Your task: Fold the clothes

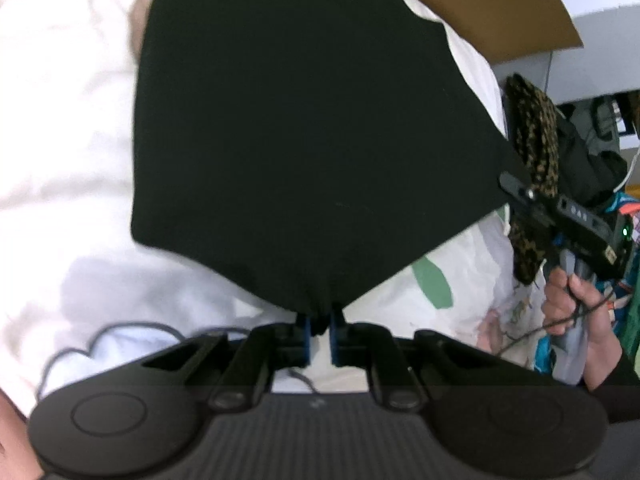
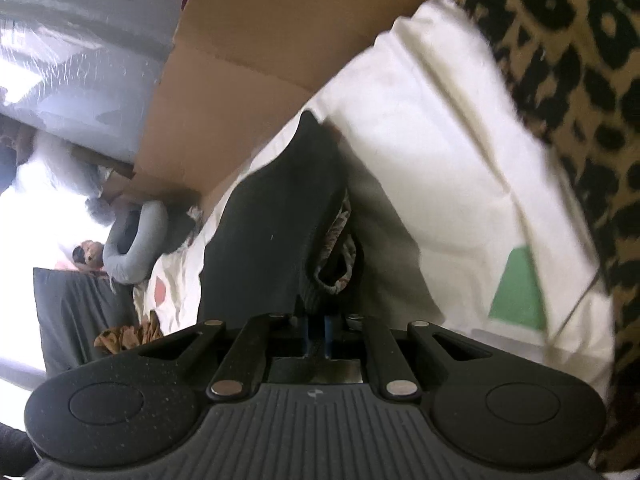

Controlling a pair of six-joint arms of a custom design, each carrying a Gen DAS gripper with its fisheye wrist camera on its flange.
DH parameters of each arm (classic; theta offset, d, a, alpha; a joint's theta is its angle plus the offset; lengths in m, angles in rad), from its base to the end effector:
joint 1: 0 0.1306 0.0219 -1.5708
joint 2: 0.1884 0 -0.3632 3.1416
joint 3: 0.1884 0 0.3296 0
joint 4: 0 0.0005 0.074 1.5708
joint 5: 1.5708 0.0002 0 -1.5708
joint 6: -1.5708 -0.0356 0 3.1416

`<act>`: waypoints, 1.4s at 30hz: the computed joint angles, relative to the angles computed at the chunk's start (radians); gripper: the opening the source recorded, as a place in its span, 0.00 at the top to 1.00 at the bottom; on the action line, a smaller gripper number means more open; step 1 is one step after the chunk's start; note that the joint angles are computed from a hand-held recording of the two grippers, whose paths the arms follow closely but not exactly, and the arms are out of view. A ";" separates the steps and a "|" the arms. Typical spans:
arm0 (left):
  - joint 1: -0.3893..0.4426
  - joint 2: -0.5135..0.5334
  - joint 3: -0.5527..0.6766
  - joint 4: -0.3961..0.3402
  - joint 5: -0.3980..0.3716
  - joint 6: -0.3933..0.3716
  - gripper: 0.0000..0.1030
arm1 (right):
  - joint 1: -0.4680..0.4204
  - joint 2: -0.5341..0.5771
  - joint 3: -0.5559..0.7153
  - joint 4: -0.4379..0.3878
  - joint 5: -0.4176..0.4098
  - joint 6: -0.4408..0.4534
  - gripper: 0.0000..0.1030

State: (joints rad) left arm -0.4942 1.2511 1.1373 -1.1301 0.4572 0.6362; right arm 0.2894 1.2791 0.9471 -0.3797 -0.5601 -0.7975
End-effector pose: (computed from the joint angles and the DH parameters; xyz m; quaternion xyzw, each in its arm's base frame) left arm 0.2878 -0.1735 0.3528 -0.0314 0.9612 -0.2737 0.0141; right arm 0.3540 0.1246 0.3163 0.1082 0.8746 0.4220 0.2126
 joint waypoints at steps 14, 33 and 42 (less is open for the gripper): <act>-0.141 0.041 0.163 -0.158 -0.057 0.109 0.94 | -0.058 -0.024 0.036 -0.020 -0.018 0.058 0.95; -0.324 0.048 0.206 -0.111 -0.062 0.336 0.95 | -0.098 -0.080 0.031 -0.046 -0.012 0.119 0.95; -0.354 0.053 0.126 0.039 -0.020 0.366 0.95 | -0.117 -0.079 0.006 -0.041 0.053 0.117 0.95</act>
State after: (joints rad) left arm -0.8485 1.3045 1.2637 -1.0907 0.4375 1.0025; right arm 0.1720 1.1997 0.9535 -0.4208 -0.5070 -0.6802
